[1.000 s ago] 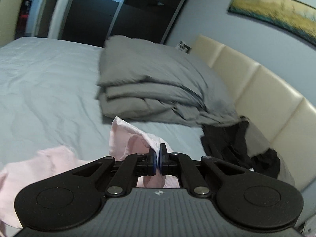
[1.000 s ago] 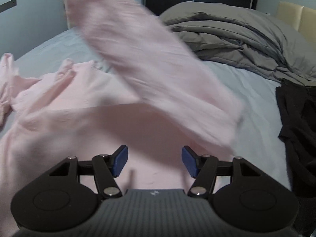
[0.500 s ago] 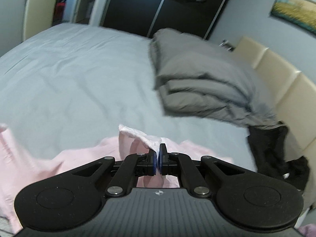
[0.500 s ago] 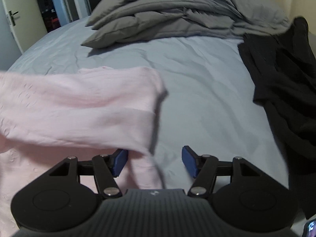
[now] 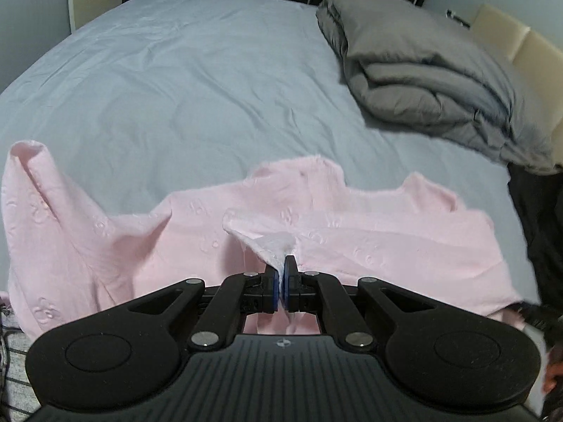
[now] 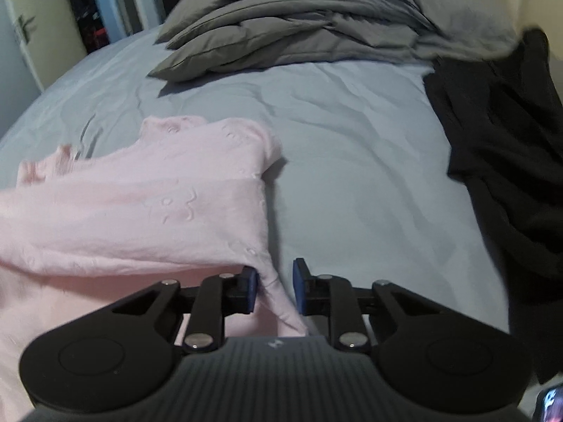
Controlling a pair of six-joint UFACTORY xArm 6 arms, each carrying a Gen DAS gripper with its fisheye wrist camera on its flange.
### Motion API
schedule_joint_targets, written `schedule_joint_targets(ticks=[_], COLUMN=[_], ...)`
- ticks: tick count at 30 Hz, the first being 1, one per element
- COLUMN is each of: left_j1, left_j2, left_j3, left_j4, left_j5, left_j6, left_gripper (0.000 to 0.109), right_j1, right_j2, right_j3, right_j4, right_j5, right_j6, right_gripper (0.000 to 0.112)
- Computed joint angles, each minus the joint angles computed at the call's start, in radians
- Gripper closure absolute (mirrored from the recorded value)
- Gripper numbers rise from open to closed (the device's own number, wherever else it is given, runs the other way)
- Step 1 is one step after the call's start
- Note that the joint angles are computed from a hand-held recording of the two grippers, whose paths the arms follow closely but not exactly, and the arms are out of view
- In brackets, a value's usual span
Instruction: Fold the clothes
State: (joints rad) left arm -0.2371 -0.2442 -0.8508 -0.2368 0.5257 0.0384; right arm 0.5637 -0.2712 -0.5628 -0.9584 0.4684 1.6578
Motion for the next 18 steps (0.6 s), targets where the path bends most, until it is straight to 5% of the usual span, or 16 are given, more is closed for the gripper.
schedule_joint_targets(ticks=[10,18], left_j1=[-0.048,-0.031], left_j2=[0.037,0.067], left_j3=[0.017,0.020], left_j4=[0.085,0.149], left_j5=[-0.004,0.038], left_j6=[-0.039,-0.072], left_gripper=[0.107,0.107], right_j1=[-0.101,-0.083], right_j2=[-0.049,-0.040], right_j3=[0.096,0.082], right_j4=[0.119,0.155], right_j5=[-0.121,-0.094], right_j6=[0.028,-0.033], right_gripper=[0.100,0.100])
